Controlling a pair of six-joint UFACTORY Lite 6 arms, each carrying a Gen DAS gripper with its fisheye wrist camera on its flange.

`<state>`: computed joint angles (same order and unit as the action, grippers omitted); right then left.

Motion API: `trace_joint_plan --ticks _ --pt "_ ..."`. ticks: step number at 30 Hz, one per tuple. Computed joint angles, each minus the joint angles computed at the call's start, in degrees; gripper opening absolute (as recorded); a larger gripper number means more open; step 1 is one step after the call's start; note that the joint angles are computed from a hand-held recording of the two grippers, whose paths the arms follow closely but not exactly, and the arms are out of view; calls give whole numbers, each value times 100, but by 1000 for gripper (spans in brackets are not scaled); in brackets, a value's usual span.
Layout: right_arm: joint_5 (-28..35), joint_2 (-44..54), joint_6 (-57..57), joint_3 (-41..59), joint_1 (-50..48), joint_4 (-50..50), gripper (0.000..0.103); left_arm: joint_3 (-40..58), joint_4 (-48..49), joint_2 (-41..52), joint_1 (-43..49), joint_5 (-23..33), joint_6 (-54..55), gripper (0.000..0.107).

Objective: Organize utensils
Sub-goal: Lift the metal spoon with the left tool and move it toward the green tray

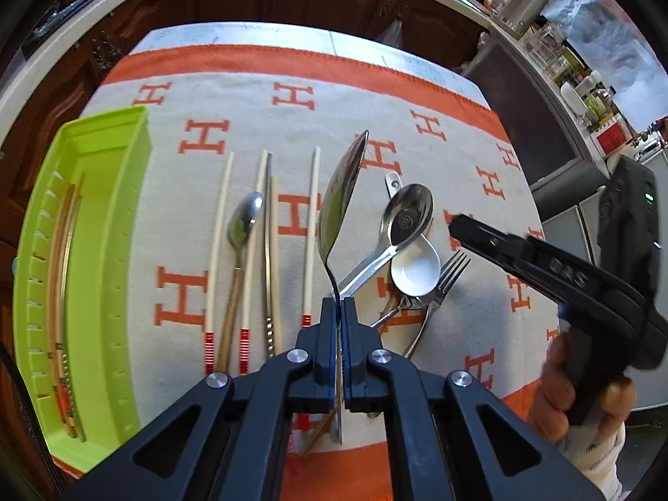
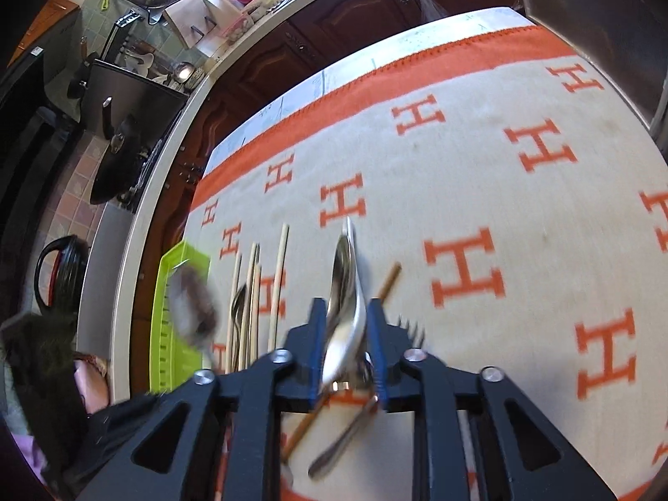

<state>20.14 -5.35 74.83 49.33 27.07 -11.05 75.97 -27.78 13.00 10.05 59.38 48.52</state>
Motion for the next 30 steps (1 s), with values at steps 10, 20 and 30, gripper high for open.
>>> trace_joint_plan --ticks 10,20,30 --pt "227 1977 -334 1591 -243 -325 20 1121 72 141 963 636 85 0" --pt "486 1997 1457 1542 196 -1997 4 1917 -267 474 1816 1202 585 0" --pt "1016 1548 1158 2253 952 -1701 4 1728 -221 854 2098 1094 673 0"
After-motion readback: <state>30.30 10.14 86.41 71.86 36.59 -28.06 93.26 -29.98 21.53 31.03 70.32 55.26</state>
